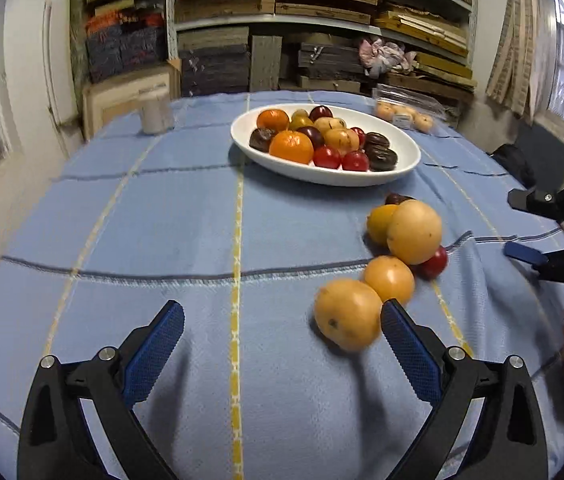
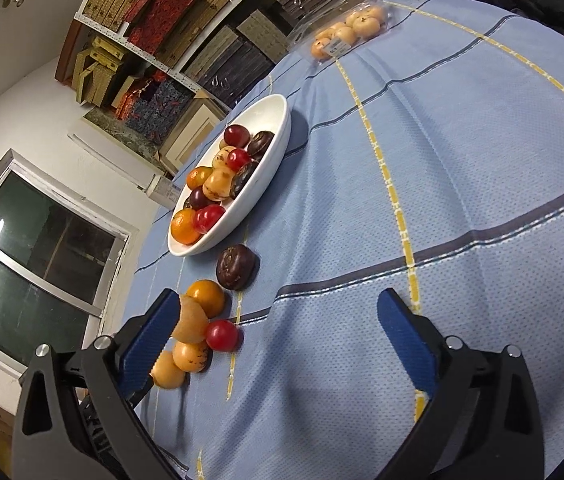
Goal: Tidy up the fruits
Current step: 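Move both open tools back over the remaining fruit pile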
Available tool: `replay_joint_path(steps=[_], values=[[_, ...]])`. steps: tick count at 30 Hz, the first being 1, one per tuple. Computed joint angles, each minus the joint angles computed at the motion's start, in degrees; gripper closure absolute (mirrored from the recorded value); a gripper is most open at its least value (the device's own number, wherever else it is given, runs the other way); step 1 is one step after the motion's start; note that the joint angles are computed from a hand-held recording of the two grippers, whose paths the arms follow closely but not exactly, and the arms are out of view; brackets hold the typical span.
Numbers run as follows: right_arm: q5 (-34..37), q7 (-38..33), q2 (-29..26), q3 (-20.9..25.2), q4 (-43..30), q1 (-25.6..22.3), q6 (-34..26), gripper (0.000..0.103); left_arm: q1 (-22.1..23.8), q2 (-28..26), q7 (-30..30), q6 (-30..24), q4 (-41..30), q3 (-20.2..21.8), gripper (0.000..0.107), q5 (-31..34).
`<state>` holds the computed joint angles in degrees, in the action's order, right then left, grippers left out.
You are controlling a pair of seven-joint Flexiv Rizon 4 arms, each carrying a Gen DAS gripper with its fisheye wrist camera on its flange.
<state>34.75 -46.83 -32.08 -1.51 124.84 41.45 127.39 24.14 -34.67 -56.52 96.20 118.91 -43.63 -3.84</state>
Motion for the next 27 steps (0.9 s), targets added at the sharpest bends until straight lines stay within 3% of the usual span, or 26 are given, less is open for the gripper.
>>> replay_joint_path(steps=[3, 7, 13, 17, 21, 27], values=[[-0.18, -0.32, 0.18, -0.12, -0.03, 0.18, -0.53, 0.006, 1.22, -0.26, 1.31, -1.63, 0.00, -1.52, 0.007, 0.17], [0.01, -0.51, 0.28, -0.45, -0.16, 0.57, -0.87, 0.006, -2.29, 0.69, 3.85, -3.71, -0.69, 1.50, 0.007, -0.88], [0.12, -0.93, 0.41, -1.15, -0.12, 1.09, -1.69, 0.006, -7.57, 0.99, 6.05, -2.49, -1.91, 6.17, 0.007, -2.32], [0.08, -0.82, 0.40, -1.18, -0.12, 1.13, -1.66, 0.006, -10.39, 1.48, 2.49, 4.36, -1.73, 10.83, 0.007, -2.76], [-0.54, -0.49, 0.30, -0.65, -0.04, 0.58, -1.31, 0.005, -4.34, 0.67, -2.34, 1.93, -2.00, 6.37, 0.007, -2.52], [-1.49, 0.02, 0.12, 0.17, 0.09, -0.21, -0.74, 0.005, -3.57, 0.88, -1.28, 2.41, -1.35, 5.38, 0.007, 0.95]])
